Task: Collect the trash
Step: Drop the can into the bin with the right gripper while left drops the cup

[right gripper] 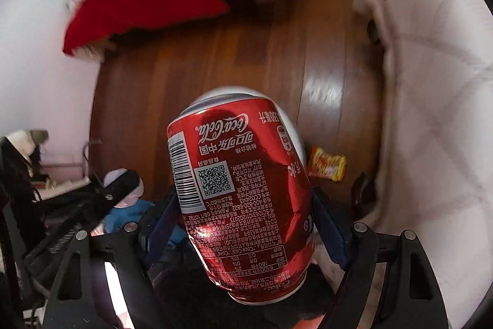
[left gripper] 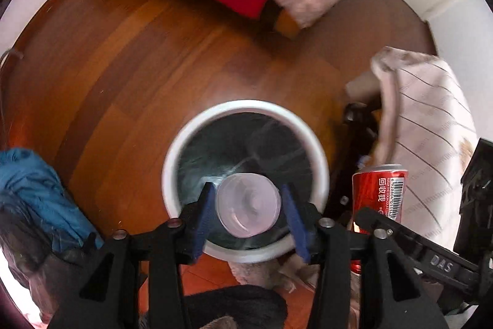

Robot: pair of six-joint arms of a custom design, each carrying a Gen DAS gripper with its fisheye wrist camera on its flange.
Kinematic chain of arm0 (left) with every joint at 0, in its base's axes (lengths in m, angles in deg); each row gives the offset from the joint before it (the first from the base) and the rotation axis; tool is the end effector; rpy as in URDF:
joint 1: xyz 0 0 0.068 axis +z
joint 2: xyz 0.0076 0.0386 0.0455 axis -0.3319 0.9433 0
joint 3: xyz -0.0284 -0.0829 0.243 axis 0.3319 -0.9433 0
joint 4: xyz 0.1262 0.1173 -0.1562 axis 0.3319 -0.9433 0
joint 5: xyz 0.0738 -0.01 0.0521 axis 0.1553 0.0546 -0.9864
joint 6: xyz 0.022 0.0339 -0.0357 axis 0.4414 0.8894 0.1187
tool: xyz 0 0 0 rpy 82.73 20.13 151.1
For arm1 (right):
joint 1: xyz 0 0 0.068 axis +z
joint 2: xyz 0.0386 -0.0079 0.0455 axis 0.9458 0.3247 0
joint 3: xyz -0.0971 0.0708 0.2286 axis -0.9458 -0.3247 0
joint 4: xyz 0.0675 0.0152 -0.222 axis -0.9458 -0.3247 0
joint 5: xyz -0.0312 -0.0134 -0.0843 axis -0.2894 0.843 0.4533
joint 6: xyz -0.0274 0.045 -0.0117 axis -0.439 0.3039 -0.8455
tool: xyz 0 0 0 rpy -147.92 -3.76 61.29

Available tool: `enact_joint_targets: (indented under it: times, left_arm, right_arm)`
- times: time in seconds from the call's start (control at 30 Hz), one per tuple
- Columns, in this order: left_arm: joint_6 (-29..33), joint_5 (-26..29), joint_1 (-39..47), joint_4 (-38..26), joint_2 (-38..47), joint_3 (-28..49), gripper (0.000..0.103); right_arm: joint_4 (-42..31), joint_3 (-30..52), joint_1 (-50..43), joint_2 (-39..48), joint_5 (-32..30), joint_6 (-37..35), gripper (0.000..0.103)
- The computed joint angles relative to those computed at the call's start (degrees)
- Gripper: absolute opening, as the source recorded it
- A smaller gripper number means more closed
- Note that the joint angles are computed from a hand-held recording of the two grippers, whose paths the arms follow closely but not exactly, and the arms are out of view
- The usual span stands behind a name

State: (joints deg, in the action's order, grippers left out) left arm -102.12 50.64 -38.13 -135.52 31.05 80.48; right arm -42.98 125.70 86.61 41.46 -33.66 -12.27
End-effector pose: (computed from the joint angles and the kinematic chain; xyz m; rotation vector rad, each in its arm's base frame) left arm 0.3258 -0.1151 0.2617 -0.1615 2.9519 -0.2941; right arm 0.3307 0.1017 0.2302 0.5534 2.9441 0.5272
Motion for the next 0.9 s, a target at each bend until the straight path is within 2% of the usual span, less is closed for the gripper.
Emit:
enact_joint_targets:
  times: [0.03,0.07,0.17,0.23,0.27,0.37,0.7,0.9]
  left_arm:
    - [0.0,-0.5,0.6,0.3,-0.1,-1.0,0.080]
    - [-0.2,-0.6,1.4,0.9,-0.6,-2.5,0.094]
    - [-0.1,-0.5,3.6,1.0,-1.9,-5.0,0.095]
    - [-0.2,-2.2,3.6,1.3,-2.8,-6.4,0.097]
    - [-0.1,-3.3,3.4,1.3,-3.8,-7.1,0.097]
    - [-0.5,-7.7,2.0,1.4,-6.5,-8.8,0.097]
    - [-3.9,-14.0,-2.4,-6.0,-12.8,-7.3,0.097]
    - [-7.7,-16.9,-7.2,-12.6,-16.4,-2.4,0.097]
  right_arm:
    - [0.8,0.2,0.5,2.1,0.4,0.8,0.085]
    - [1.7,0.9,0.7,4.8,0.0,0.7,0.085]
    - [0.2,6.7,1.6,12.2,0.0,0.2,0.085]
    - [-1.8,11.3,1.8,16.0,1.1,-1.0,0.094]
    - [-2.4,11.8,1.3,16.7,2.2,-2.2,0.102]
    - [-3.6,12.1,1.9,16.7,4.0,-3.5,0.103]
    - [-9.2,5.4,5.7,5.9,14.0,-7.5,0.103]
    - [-14.0,6.2,7.6,-1.1,17.5,-8.5,0.103]
